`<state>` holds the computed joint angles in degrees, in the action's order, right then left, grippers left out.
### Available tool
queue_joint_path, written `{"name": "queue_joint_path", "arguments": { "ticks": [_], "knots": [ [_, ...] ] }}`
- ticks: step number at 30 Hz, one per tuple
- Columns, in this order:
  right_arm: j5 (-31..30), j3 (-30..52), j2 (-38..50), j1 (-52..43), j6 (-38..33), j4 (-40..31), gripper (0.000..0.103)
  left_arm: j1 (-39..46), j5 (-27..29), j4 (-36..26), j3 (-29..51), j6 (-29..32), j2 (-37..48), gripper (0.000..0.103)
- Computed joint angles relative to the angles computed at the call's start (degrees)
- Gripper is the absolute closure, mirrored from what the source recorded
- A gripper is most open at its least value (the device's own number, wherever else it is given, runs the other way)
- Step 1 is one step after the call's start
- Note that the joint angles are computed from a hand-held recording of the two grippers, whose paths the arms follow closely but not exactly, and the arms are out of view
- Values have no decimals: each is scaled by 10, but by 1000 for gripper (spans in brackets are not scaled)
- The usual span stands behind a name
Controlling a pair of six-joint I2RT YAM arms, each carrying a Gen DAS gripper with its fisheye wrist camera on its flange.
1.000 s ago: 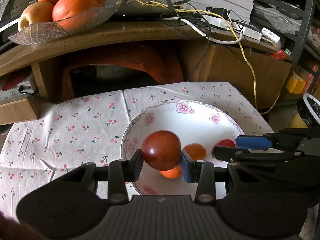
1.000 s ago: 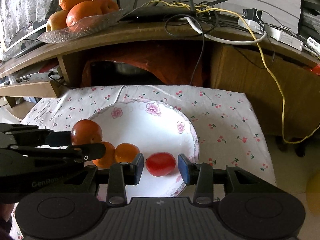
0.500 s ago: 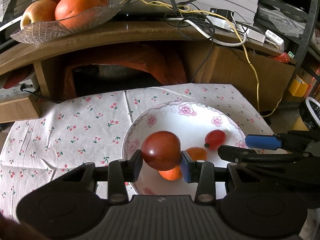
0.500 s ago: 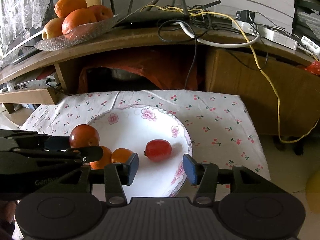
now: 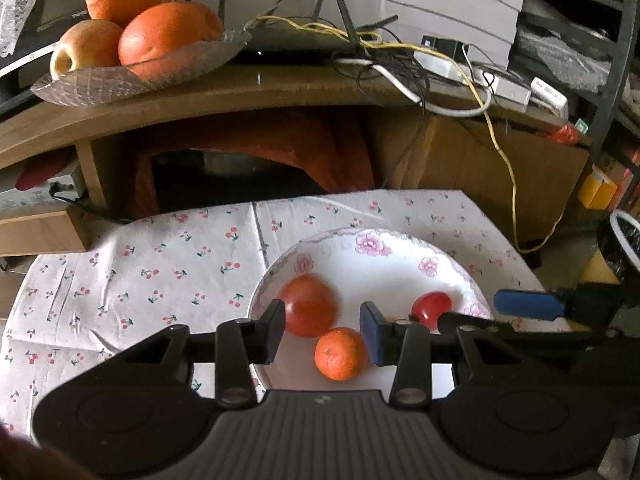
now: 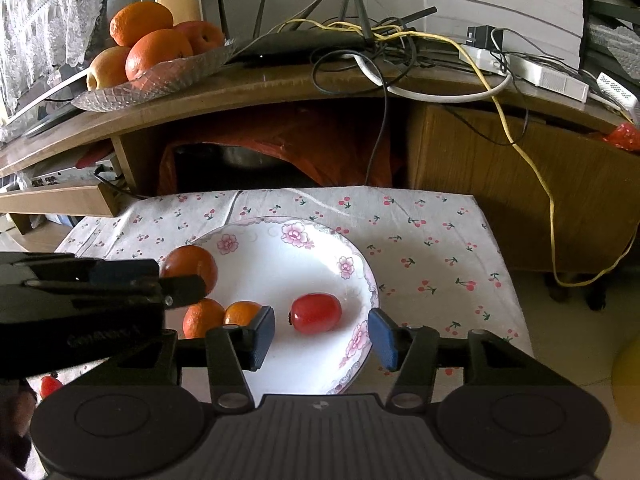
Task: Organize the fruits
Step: 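Open the right tool into the bowl while the left tool releases its tomato, then grasp the small red tomato with the left tool while the right grasps a kiwi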
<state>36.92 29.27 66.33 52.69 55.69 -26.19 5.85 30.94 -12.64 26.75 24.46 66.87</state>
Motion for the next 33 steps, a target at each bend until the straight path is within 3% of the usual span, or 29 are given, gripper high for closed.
{"name": "queue_joint_path", "arguments": {
  "ticks": [8,13,18,23,27,30,33],
  "knots": [
    [11,12,-2,31,13,-15,50,39,12,-38,5,27,-25,56],
    [11,21,5,68,37,-34,50,103,39,-97,6,98,-50,56],
    [6,28,21,136,84,-57,50,223,81,-191,17,242,-49,56],
    [-13,33,44,185,120,-52,51,376,105,-295,45,436,1,56],
    [-28,37,81,193,111,-27,51,485,113,-364,78,595,73,56],
    [-35,41,110,184,95,-5,51,525,110,-359,77,676,108,56],
    [-41,41,125,173,78,17,51,527,106,-340,79,698,138,56]
  ]
}}
